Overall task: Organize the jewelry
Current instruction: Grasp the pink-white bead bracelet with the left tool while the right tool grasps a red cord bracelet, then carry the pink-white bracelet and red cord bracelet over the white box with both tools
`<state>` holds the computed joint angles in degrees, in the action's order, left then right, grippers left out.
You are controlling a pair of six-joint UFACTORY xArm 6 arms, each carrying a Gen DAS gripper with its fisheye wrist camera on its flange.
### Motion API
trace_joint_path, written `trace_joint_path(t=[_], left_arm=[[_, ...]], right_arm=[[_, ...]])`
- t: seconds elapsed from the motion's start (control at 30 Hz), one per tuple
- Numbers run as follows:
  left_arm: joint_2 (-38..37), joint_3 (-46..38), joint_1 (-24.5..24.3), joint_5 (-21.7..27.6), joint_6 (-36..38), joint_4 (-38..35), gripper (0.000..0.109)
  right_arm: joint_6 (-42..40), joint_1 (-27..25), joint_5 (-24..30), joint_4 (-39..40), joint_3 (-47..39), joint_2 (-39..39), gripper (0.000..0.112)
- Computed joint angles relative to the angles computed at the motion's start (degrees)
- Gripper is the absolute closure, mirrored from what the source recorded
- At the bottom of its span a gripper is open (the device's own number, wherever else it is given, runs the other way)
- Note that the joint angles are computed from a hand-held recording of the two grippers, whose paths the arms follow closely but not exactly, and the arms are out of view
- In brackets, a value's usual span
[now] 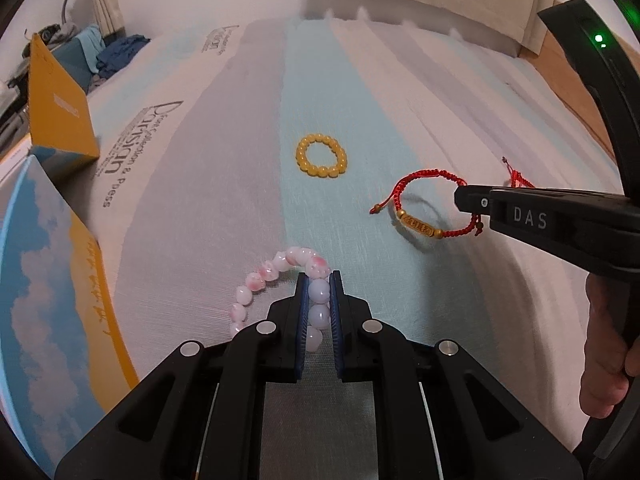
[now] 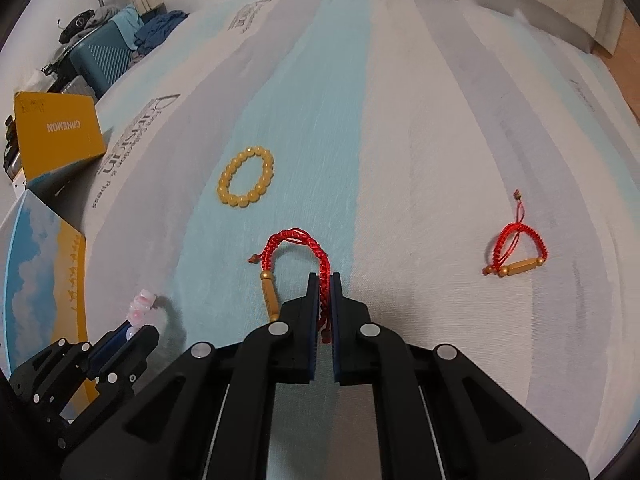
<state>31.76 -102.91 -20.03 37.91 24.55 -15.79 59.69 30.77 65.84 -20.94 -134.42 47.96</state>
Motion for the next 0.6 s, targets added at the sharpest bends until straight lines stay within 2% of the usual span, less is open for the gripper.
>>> trace_joint_path(t=[0.6], left_arm=[[-5.4,4.1,-0.6,-2.0,1.3,-1.8,0.099]], right_arm=[[4.8,1.5,-0.9,-5.9,6.4,-6.4,0.108]])
